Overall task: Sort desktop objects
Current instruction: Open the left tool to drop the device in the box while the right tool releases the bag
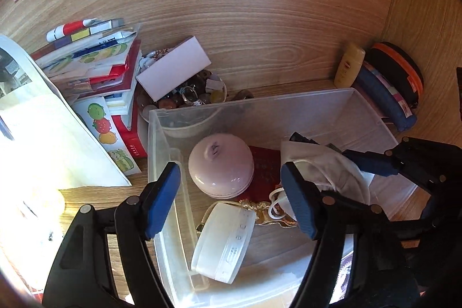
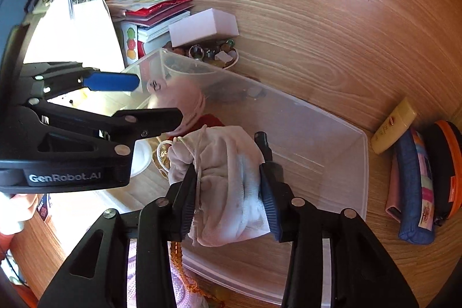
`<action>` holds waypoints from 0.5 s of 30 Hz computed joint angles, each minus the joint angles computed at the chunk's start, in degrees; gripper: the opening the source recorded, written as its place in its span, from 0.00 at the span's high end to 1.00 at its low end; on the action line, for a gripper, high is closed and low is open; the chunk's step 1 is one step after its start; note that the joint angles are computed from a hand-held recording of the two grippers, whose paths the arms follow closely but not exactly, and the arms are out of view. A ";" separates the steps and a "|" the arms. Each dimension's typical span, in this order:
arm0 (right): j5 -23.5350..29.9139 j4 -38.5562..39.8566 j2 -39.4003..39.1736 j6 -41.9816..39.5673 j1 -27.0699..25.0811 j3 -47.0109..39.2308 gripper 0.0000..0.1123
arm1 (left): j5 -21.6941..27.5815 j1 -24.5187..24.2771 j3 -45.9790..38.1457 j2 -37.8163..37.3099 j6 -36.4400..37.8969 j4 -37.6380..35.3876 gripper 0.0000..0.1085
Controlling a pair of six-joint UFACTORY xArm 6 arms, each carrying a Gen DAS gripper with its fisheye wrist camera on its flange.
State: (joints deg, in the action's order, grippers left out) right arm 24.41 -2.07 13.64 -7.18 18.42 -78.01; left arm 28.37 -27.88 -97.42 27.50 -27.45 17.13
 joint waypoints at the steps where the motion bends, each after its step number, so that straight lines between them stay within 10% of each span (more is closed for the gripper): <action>1: -0.15 -0.48 -0.10 0.49 0.01 0.16 0.64 | -0.33 -0.03 0.41 -0.34 -0.20 0.35 0.32; 15: -3.62 -4.26 -6.92 6.03 -1.12 6.65 0.37 | -3.69 -0.57 6.45 -6.18 -5.45 6.32 0.27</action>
State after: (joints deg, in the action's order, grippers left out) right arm 20.79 -6.33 6.72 -1.15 17.31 -71.36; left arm 24.68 -28.45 -90.97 21.32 -32.89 23.45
